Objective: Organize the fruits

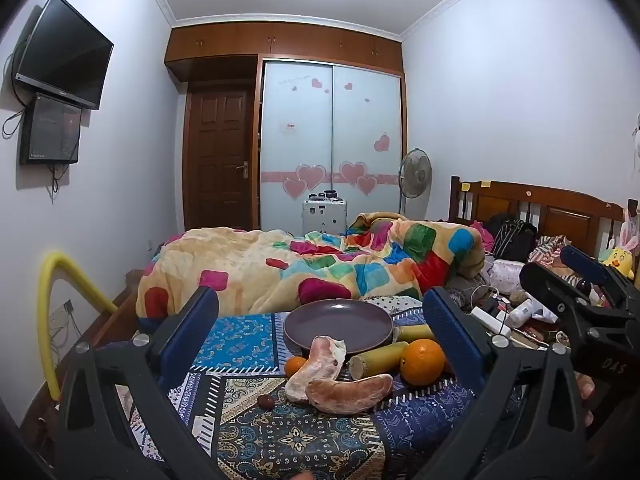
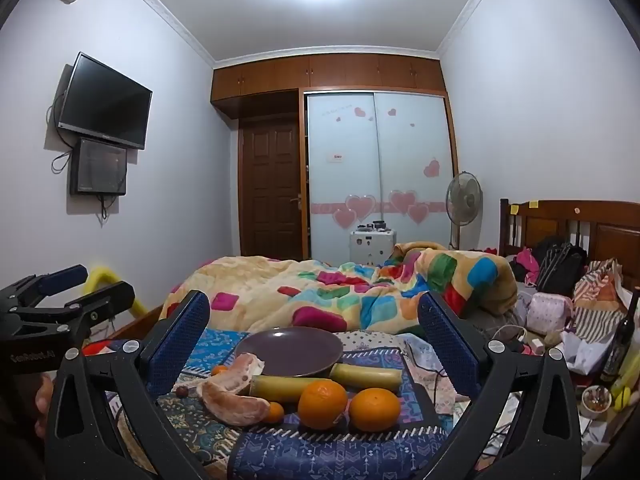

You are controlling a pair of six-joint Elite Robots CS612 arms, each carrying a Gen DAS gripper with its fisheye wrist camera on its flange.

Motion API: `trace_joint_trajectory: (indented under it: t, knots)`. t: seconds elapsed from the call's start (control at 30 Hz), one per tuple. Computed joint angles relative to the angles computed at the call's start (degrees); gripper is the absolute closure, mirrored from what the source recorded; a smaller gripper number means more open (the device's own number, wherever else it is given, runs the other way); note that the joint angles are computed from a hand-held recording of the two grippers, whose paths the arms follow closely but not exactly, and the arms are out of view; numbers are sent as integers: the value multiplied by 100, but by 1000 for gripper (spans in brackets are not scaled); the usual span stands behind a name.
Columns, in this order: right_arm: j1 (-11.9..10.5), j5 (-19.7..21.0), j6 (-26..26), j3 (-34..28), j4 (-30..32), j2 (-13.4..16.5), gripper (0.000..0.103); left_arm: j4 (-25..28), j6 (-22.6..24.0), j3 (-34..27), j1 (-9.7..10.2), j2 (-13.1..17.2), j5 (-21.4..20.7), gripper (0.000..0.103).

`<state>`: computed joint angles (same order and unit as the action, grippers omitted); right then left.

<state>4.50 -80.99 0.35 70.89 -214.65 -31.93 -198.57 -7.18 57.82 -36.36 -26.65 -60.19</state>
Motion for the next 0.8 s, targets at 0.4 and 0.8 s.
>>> trace_joint_trajectory:
  t: [0.4, 0.8]
  knots:
    - [2, 15, 16, 4, -51, 10, 0, -73, -38, -58, -13, 52, -29, 0]
    - [20, -7, -1, 11, -63, -9, 0, -240, 47, 25, 1, 25, -60, 0]
